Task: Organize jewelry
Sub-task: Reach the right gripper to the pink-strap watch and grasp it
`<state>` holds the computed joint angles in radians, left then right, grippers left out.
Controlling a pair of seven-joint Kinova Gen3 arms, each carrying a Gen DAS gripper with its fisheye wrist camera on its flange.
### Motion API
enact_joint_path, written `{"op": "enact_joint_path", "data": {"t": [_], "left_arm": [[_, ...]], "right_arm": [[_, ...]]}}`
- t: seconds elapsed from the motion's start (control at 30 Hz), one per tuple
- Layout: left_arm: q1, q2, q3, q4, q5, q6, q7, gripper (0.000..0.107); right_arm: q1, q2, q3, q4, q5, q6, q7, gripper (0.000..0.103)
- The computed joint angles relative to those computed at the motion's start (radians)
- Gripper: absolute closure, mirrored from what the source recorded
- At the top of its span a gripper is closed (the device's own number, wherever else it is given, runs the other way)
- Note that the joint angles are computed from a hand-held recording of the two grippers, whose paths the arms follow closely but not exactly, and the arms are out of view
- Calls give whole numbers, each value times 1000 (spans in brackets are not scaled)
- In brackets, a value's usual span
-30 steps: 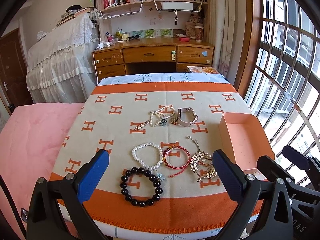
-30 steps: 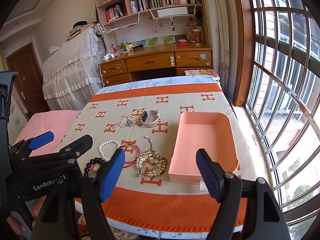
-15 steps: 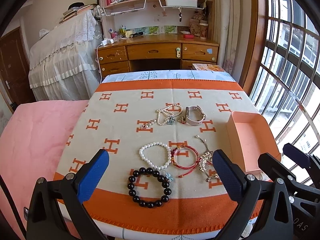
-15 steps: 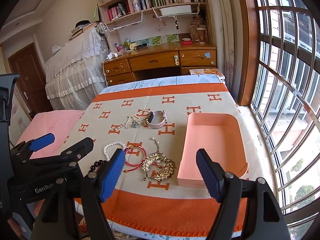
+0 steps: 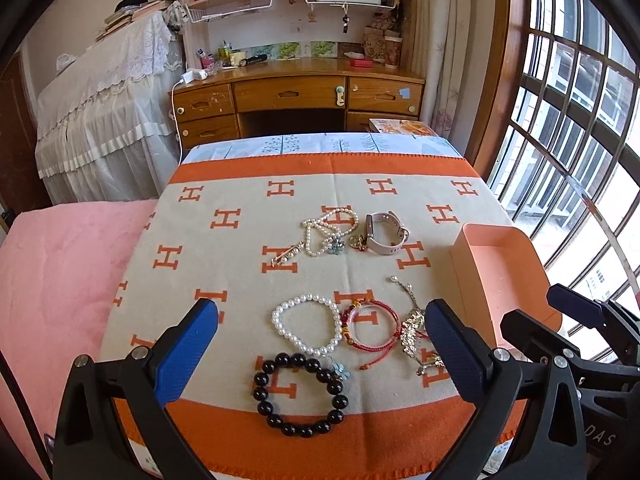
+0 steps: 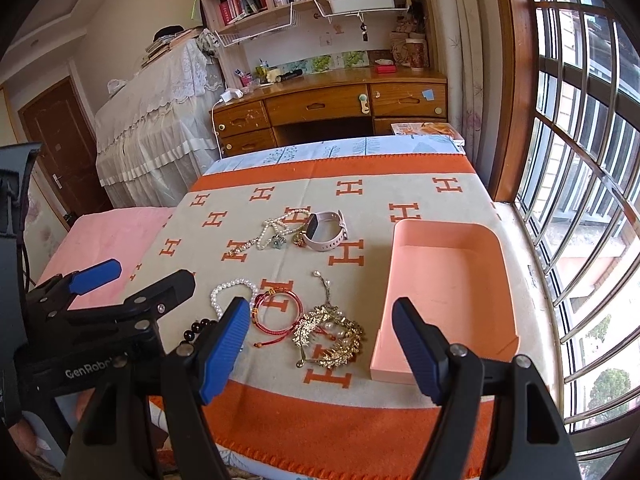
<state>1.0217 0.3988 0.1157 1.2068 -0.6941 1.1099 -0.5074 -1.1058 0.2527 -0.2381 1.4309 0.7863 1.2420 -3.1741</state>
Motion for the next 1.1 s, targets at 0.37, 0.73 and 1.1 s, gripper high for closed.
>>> {"op": "enact_joint_path", "data": {"t": [0.37, 0.73, 1.1], "left_arm": [[-133, 15, -5, -121, 63, 48, -254, 5], [-268, 246, -39, -462, 302, 158, -518, 6], [-310, 435, -81, -674, 486, 234, -655, 15]], "right_arm": [[158, 33, 48, -151, -191, -80, 304, 29], [298, 246, 130, -440, -430, 13, 609, 32], [392, 457, 188, -591, -630, 109, 700, 61]]}}
